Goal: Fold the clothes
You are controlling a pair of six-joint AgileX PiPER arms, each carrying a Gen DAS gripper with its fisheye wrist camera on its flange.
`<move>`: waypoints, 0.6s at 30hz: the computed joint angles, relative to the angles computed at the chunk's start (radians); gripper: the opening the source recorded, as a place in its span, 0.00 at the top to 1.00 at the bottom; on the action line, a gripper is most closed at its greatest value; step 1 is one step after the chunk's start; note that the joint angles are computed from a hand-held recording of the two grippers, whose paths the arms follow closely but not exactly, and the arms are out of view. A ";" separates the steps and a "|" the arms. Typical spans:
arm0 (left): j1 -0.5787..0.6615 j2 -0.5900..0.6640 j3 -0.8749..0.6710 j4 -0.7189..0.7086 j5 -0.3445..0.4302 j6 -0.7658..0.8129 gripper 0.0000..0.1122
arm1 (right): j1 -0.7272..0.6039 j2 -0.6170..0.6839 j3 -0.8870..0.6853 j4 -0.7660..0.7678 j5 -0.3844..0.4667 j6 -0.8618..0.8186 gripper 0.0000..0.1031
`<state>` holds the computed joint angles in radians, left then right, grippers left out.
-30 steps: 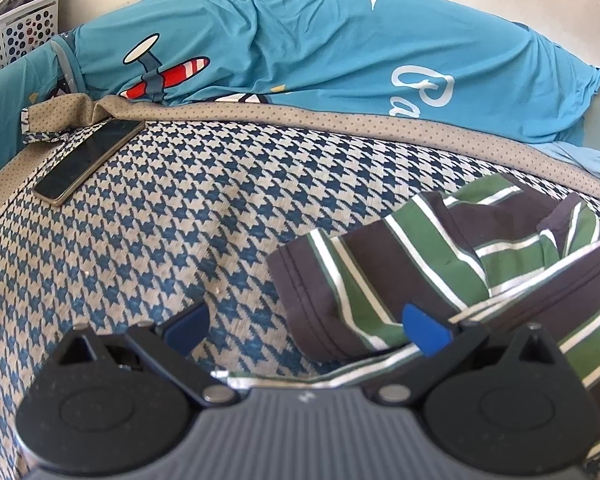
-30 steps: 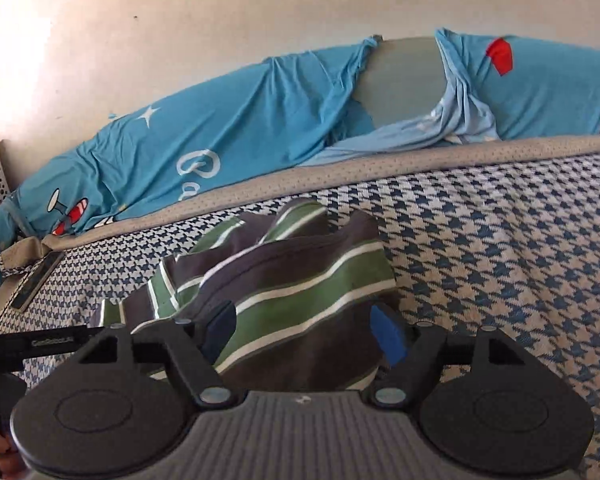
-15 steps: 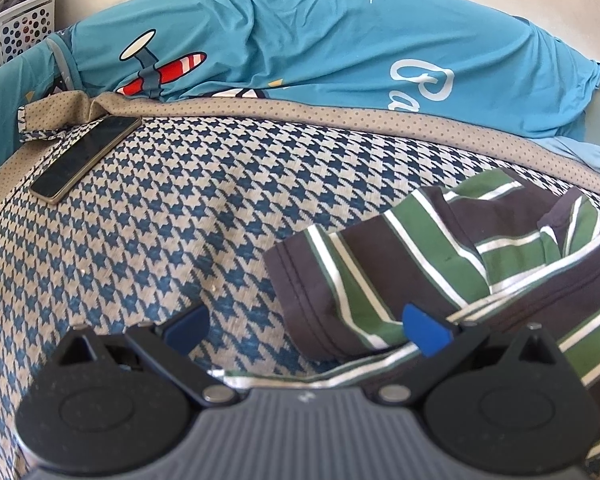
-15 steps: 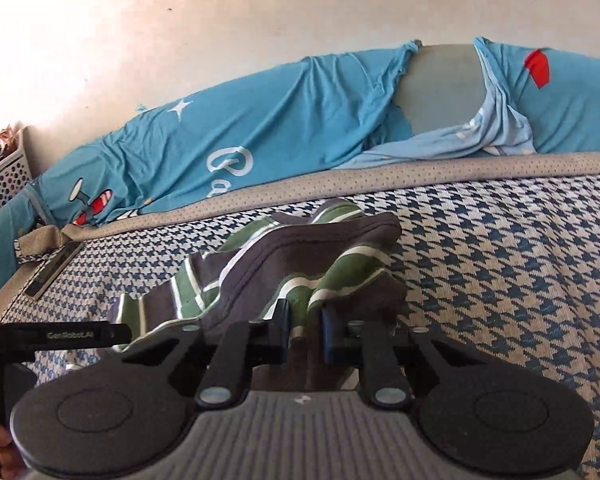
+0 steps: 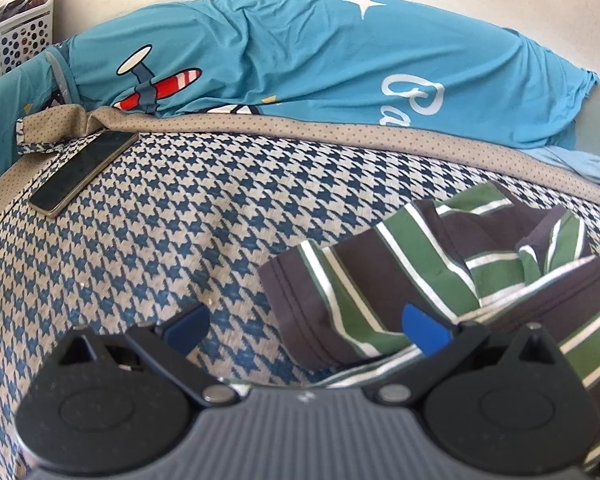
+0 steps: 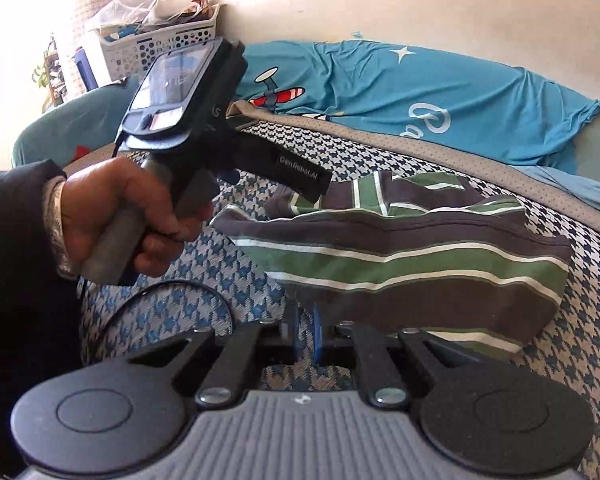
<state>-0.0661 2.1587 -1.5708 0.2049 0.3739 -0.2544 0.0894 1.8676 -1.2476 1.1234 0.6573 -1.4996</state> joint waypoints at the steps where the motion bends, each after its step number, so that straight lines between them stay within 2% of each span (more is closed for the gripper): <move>1: -0.010 0.003 0.002 0.044 0.005 -0.031 0.08 | 0.005 0.005 -0.009 -0.003 -0.020 0.024 0.92; 3: -0.028 0.005 0.011 0.145 0.007 -0.107 0.08 | 0.018 0.018 -0.032 -0.028 -0.062 0.086 0.92; 5: -0.034 0.004 0.017 0.193 0.005 -0.137 0.08 | 0.019 0.053 -0.106 -0.144 -0.026 0.234 0.92; 7: -0.028 0.006 0.008 0.159 0.015 -0.105 0.08 | 0.037 0.082 -0.164 -0.279 0.034 0.364 0.91; 9: -0.020 0.008 -0.001 0.111 0.025 -0.065 0.08 | 0.066 0.086 -0.166 -0.388 0.020 0.429 0.91; 12: -0.011 0.020 -0.031 0.067 0.052 -0.045 0.08 | 0.102 0.119 -0.215 -0.644 0.040 0.676 0.90; 13: -0.009 0.023 -0.038 0.053 0.059 -0.040 0.08 | 0.102 0.123 -0.224 -0.680 0.044 0.724 0.90; 15: -0.008 0.024 -0.038 0.054 0.057 -0.042 0.08 | 0.090 0.118 -0.215 -0.694 0.028 0.759 0.90; 18: -0.012 0.028 -0.045 0.080 0.068 -0.071 0.08 | 0.095 0.109 -0.199 -0.779 -0.063 0.897 0.85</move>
<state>-0.0777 2.1868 -1.6155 0.2845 0.4418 -0.3253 0.1845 1.9766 -1.4466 0.3443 0.5941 -0.6022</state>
